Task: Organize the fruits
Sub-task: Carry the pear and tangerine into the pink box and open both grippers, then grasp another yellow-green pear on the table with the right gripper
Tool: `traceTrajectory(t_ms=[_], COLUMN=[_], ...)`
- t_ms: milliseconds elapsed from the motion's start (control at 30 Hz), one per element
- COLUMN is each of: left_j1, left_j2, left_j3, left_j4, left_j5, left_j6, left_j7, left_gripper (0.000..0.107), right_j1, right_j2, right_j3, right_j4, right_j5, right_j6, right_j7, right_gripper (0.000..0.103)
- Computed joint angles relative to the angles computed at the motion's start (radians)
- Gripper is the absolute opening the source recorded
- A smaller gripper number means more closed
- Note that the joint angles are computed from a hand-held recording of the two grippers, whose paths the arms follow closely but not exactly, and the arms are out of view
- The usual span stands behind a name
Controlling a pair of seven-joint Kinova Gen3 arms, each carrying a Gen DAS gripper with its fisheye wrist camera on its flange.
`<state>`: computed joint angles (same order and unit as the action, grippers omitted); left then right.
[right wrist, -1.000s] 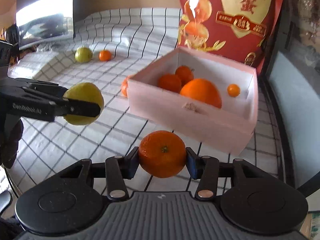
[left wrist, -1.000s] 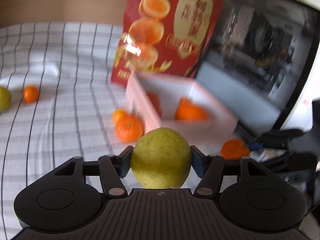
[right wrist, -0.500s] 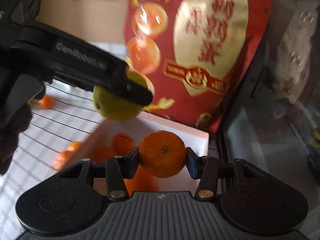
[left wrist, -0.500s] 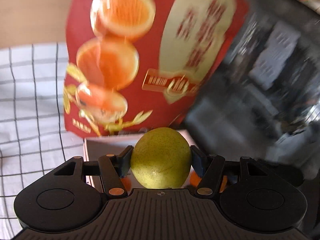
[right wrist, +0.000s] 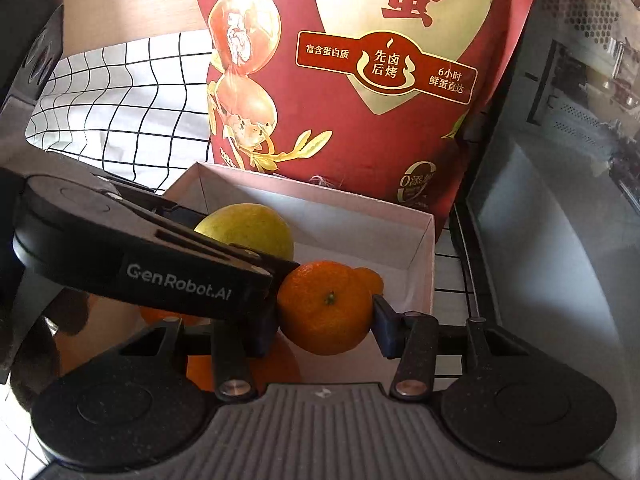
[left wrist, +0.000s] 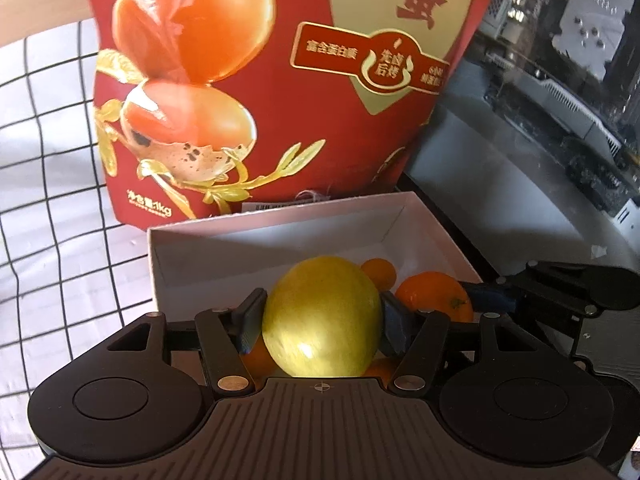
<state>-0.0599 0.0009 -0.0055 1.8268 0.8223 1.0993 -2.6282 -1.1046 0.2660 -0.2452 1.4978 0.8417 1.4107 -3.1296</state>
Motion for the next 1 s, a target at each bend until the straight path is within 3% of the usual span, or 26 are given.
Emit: traceTrajectory(t_ms=[133, 267, 500, 767, 1000], left_j1=[-0.044, -0.117, -0.222, -0.429, -0.616], left_j2=[-0.004, 0.0, -0.076, -0.017, 0.147], left_j3=[-0.037, -0.084, -0.176, -0.309, -0.32], left_j4=[0.017, 0.02, 0.112, 0.178, 0.198], left_j5=[0.075, 0.166, 0.27, 0.414, 0.593], left_j6=[0.062, 0.183, 0.207, 0.26, 0.186], left_j7=[-0.068, -0.143, -0.344, -0.507, -0.552], left_gripper=[0.065, 0.063, 0.063, 0.063, 0.062], right_j1=[-0.001, -0.01, -0.044, -0.128, -0.184], right_j2=[-0.007, 0.001, -0.022, 0.094, 0.209], right_j3=[-0.002, 0.0, -0.024, 0.014, 0.079], right_j4=[0.002, -0.013, 0.007, -0.192, -0.412], right_j5=[0.001, -0.001, 0.061, 0.11, 0.096], right_j6=[-0.013, 0.017, -0.018, 0.063, 0.027], right_j7=[-0.017, -0.036, -0.139, -0.016, 0.164], right_gripper=[0.049, 0.051, 0.058, 0.064, 0.071])
